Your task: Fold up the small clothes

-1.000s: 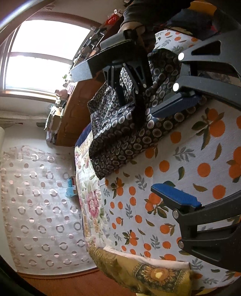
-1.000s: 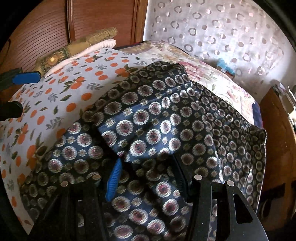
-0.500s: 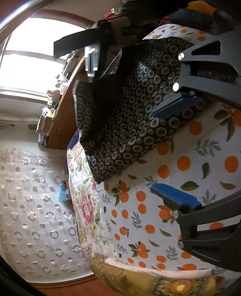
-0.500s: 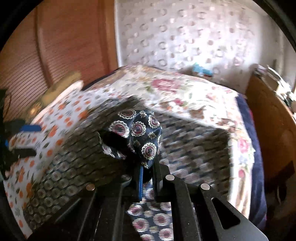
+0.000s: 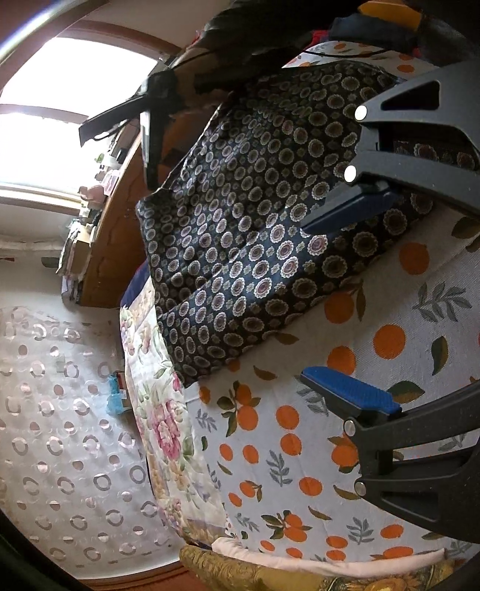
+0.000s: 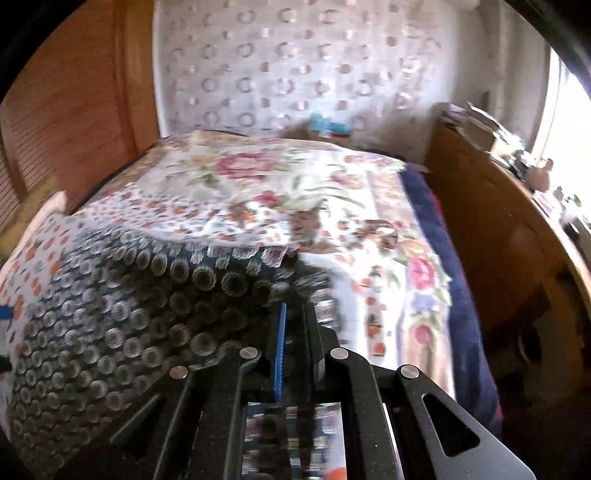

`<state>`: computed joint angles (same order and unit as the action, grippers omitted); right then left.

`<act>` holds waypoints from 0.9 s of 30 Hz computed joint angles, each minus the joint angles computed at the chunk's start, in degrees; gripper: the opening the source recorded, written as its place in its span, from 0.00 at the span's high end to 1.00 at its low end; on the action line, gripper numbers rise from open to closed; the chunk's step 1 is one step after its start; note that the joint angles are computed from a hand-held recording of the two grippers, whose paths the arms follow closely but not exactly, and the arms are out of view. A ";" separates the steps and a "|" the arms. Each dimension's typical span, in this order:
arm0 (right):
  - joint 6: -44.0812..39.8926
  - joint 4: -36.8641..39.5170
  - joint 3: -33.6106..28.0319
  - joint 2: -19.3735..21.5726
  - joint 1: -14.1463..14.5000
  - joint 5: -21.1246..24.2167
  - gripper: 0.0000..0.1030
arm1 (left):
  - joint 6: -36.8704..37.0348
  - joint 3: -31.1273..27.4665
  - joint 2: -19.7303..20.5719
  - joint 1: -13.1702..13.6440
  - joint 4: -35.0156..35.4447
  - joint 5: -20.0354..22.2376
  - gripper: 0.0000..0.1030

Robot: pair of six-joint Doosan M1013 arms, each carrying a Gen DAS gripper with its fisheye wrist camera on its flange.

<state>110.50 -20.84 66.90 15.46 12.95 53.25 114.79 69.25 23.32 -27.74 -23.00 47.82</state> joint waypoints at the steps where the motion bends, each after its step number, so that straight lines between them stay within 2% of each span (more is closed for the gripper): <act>1: 1.40 -1.30 -0.11 0.01 0.04 0.23 0.93 | -0.01 -0.08 0.11 0.02 -0.09 0.06 0.28; 5: -1.75 2.04 -0.09 -0.18 0.03 -2.02 0.92 | -0.03 0.11 0.03 -0.01 -0.40 0.03 0.28; 7: -5.35 5.40 -0.53 0.27 -0.15 -2.13 0.88 | 0.08 0.18 -0.01 -0.08 -0.35 0.08 0.28; 11: -11.86 11.88 -1.72 1.76 -1.50 -0.42 0.62 | 0.06 0.30 -0.14 -0.14 -0.28 0.11 0.28; 12: -12.94 13.15 -2.46 2.37 -2.06 0.83 0.59 | 0.12 0.42 -0.23 -0.12 -0.38 0.12 0.28; 15: -13.18 13.49 -4.79 4.81 -3.20 3.70 0.59 | 0.23 0.63 -0.37 -0.19 -0.41 0.31 0.28; 17: -15.93 16.12 -4.83 4.98 -3.90 3.04 0.60 | 0.33 0.62 -0.30 -0.25 -0.35 0.48 0.28; 18: -16.44 15.85 -4.62 4.92 -3.93 2.47 0.65 | 0.37 0.70 -0.31 -0.29 -0.42 0.49 0.28; 19: -16.88 15.68 -4.89 5.02 -3.93 2.16 0.77 | 0.30 0.77 -0.33 -0.33 -0.40 0.54 0.28; 20: -17.55 15.93 -4.72 4.83 -4.05 1.73 0.97 | 0.35 0.77 -0.36 -0.34 -0.48 0.62 0.28; 23: -15.21 11.65 -3.34 3.75 -3.56 -0.66 0.99 | 0.43 0.81 -0.39 -0.49 -0.62 0.91 0.28; 27: -8.81 2.89 -3.11 3.79 -2.86 1.11 0.99 | 0.84 1.08 -0.57 -0.41 -1.21 1.15 0.28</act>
<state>101.69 -17.95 63.79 19.25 10.08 54.36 115.63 70.33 22.75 -28.16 -24.20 48.96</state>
